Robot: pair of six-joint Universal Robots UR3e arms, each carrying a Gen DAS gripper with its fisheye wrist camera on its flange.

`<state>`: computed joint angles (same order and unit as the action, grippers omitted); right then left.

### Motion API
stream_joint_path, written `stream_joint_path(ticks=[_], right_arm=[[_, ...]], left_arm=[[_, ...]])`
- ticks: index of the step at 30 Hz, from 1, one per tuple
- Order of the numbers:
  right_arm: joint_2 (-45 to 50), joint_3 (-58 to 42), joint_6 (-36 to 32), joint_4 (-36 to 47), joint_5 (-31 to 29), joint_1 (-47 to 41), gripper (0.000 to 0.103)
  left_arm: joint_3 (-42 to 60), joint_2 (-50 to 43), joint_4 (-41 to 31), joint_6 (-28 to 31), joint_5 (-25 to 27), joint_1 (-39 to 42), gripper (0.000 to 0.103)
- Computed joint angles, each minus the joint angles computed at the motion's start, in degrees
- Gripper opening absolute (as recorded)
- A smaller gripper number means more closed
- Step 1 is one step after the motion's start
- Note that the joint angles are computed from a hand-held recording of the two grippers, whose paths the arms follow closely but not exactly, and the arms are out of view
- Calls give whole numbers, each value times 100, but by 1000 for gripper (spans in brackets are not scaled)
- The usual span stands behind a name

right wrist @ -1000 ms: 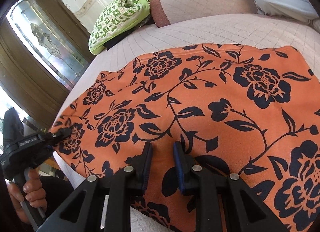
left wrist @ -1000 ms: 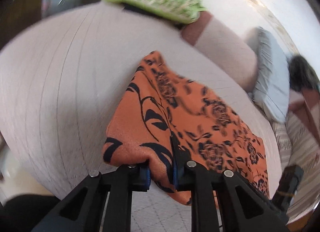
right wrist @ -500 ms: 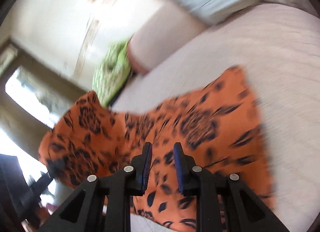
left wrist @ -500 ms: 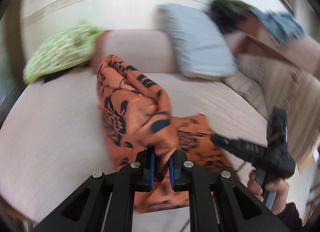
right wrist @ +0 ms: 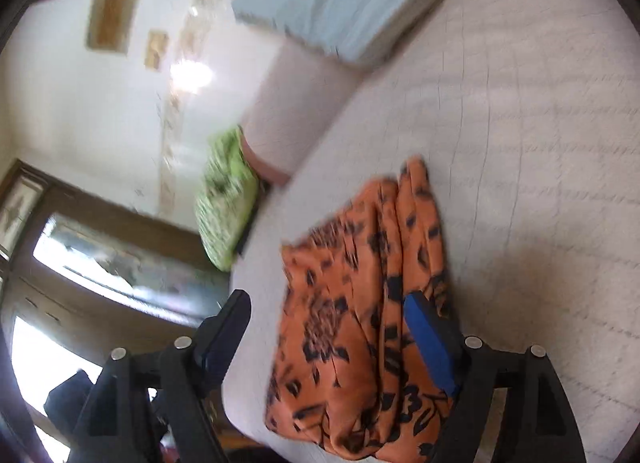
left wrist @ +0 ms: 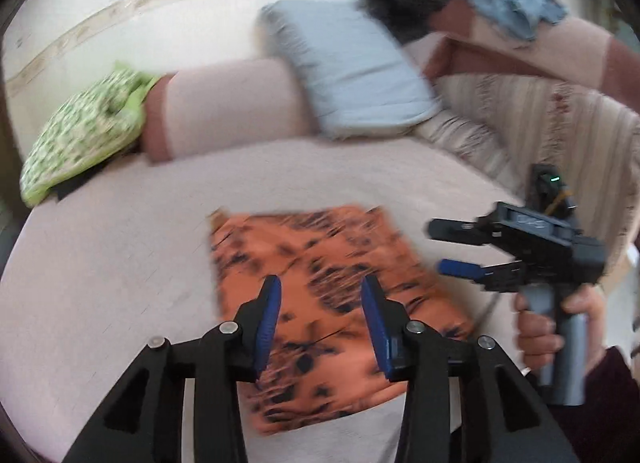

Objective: Fold small clothes
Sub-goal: 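Lower the folded garment onto the bed and open both grippers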

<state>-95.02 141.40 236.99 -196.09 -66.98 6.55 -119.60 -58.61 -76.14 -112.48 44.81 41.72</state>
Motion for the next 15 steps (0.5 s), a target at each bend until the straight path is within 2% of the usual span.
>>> stream_joint_path(ticks=[4,7,8,11,13,15], right_arm=[[623,-528,-108,292,-7,305,79],[971,-931,-165,712,-264,556,72],[1084,-1064,-209,900,-320,640,64],[1308,-1795,-559,1846,-825,1073,25],[1318,-2205,-823,2364,-1335,1410,21],[1206,-2162,-861,2188,-1565,1514,19]], left_arm=[[-457,-793,1581,-740,985,-368,43],[-633,-1276,2136,-1012,1498,-590,43],[-686,-1285,2129,-1068,1528,-602,43],[-685,-1201,2021,-1038,1491,-590,43],[-659,-1052,1822,-946,1439,-565,43],[-556,-1083,1695,-929,1355,-586,43]])
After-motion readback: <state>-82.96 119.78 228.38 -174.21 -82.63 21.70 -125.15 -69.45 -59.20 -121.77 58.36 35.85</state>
